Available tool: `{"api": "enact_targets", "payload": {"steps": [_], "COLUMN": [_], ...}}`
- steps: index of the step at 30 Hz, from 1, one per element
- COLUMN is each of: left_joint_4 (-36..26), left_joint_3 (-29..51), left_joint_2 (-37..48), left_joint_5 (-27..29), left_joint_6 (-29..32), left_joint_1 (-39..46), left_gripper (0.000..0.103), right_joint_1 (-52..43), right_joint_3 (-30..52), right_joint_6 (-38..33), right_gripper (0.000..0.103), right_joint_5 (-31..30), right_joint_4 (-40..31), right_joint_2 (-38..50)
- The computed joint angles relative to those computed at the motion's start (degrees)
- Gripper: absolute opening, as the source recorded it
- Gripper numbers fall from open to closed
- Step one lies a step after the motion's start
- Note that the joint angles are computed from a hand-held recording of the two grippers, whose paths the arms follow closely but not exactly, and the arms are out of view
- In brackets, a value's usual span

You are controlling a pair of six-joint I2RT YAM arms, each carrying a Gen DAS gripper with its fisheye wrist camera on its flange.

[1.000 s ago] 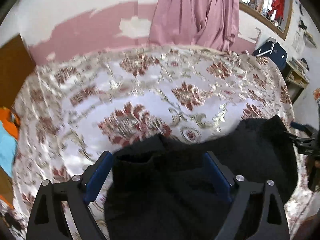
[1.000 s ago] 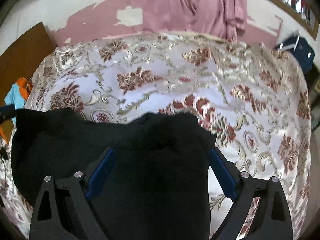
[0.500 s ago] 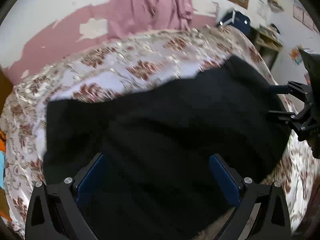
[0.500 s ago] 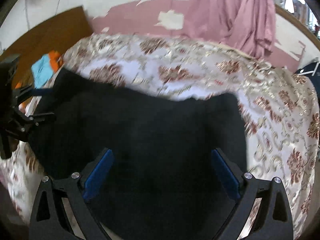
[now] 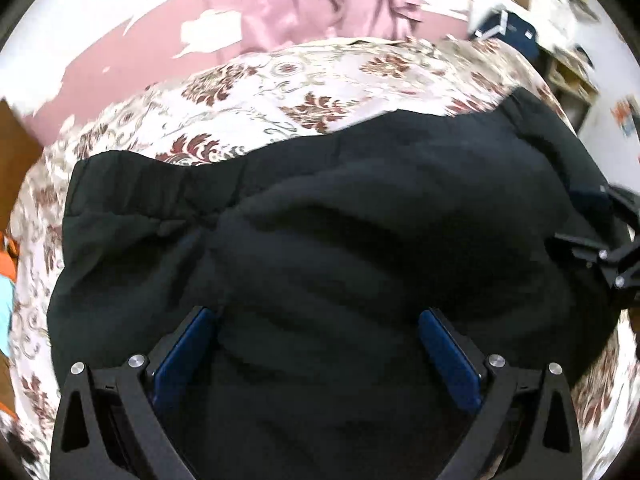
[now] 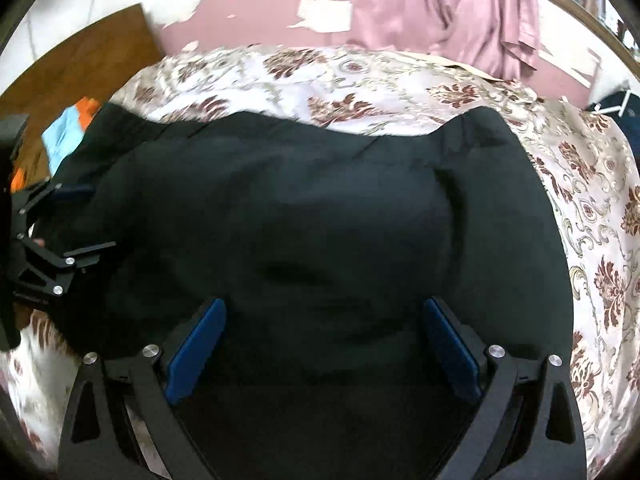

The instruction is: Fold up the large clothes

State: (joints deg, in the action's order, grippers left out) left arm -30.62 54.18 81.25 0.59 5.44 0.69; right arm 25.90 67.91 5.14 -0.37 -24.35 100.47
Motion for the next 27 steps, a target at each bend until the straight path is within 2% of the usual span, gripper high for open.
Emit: {"api": "enact_targets", "payload": {"steps": [2,8,15,19,27], "left_joint_4": [0.86,3.22,4.43,5.79,6.47], "left_joint_3": [1.51,5.48,10.44,11.30,13.31], "left_joint_2": [2.78,9.15,16.34,19.08,22.14], "left_joint_5": [-0.38,1.35,6.09,8.91,11.17], "left_joint_6": [-0.79,-0.85,-1.14,-0.84,-1.01], "left_joint_1": [0.36,2.39,4.97,5.87,6.66], "left_gripper": [0.103,0.103,0.103,0.103,0.103], "right_joint_1": [-0.31,-0.97,-3.25,-4.03,-4.96], "right_joint_3": [3.29,9.72,16.62,17.59,21.15], "right_joint_6": [0.10,0.53,2.45,2.59,2.16], "right_gripper": [0.101,0.102,0.102,0.102,0.102], "right_joint_5": [0.55,0.53,-3.54,-6.57,-9.80], "right_joint_4": [-0.19,0.64,-0.93,-0.61,-1.25], "right_joint_2": [3.44,9.85,16.97,19.11,23.26]}}
